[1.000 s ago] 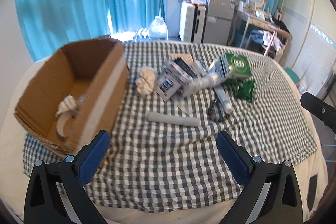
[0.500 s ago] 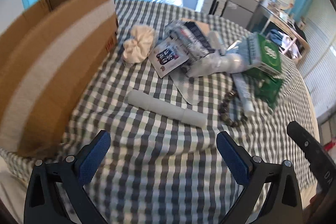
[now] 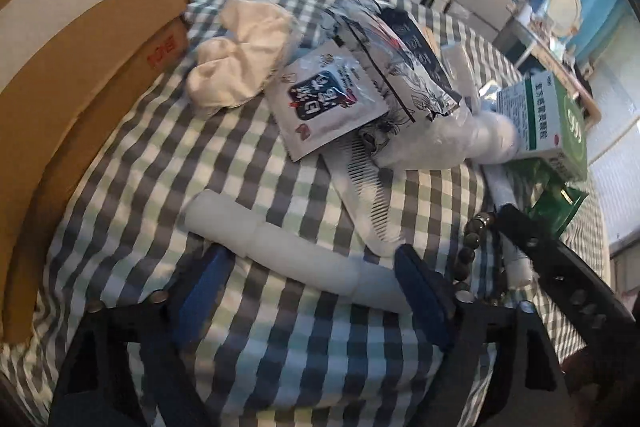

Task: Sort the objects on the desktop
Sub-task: 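Grasp the toothpaste tube with the right gripper while the left grasps the white tube, then carry both tubes into the cardboard box and open both grippers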

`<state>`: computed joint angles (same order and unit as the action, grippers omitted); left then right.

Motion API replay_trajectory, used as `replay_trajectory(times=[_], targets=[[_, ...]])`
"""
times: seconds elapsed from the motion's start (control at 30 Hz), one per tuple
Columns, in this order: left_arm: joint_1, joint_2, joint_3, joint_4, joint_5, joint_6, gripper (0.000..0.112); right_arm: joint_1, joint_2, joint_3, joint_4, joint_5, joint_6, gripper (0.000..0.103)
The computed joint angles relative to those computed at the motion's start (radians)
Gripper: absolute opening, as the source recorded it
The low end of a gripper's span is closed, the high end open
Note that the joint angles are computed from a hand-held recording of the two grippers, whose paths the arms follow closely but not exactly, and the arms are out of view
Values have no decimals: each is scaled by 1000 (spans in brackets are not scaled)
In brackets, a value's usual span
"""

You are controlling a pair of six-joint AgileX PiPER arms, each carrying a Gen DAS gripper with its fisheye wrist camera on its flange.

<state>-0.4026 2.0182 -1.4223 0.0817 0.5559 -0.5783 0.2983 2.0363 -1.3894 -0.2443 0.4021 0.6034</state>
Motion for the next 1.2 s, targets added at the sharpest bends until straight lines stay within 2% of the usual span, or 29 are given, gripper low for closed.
replay_trajectory(times=[0.03, 0.1, 0.13, 0.17, 0.2, 0.23, 0.3, 0.37, 0.47, 0.67, 0.7, 0.9, 0.97, 1.2], targets=[[0, 5, -9, -4, 3, 9, 81, 1, 24, -29, 17, 31, -20, 44], [2, 2, -9, -6, 3, 9, 68, -6, 37, -35, 49, 39, -28, 43], [4, -4, -1, -11, -1, 14, 65, -12, 28, -18, 69, 20, -34, 37], [10, -11, 10, -38, -12, 43, 52, -12, 23, -14, 59, 26, -30, 25], [16, -20, 22, -87, -24, 95, 38, -9, 21, -14, 28, 37, -8, 25], [19, -31, 32, -97, -24, 116, 35, -7, 13, -2, 13, 38, 3, 24], [24, -46, 48, -108, -23, 162, 16, -10, -14, 37, 8, 17, 23, 24], [46, -84, 93, -200, -49, 264, 10, -1, -53, 86, -31, -3, 62, 24], [73, -129, 135, -300, -37, 372, 10, 17, -123, 157, -112, -19, 146, 24], [66, -244, 206, -281, -32, 383, 10, 42, -258, 273, -143, -31, 218, 24], [63, -261, 213, -286, -30, 390, 10, 30, -279, 285, -114, -35, 185, 24], [-10, -341, 162, -197, 55, 331, 10, 87, -439, 343, -146, 24, 240, 24], [-16, -381, 171, -202, 52, 351, 10, 125, -468, 340, -215, 34, 320, 24], [-25, -482, 150, -162, 89, 312, 10, 230, -576, 311, -276, 137, 397, 24]])
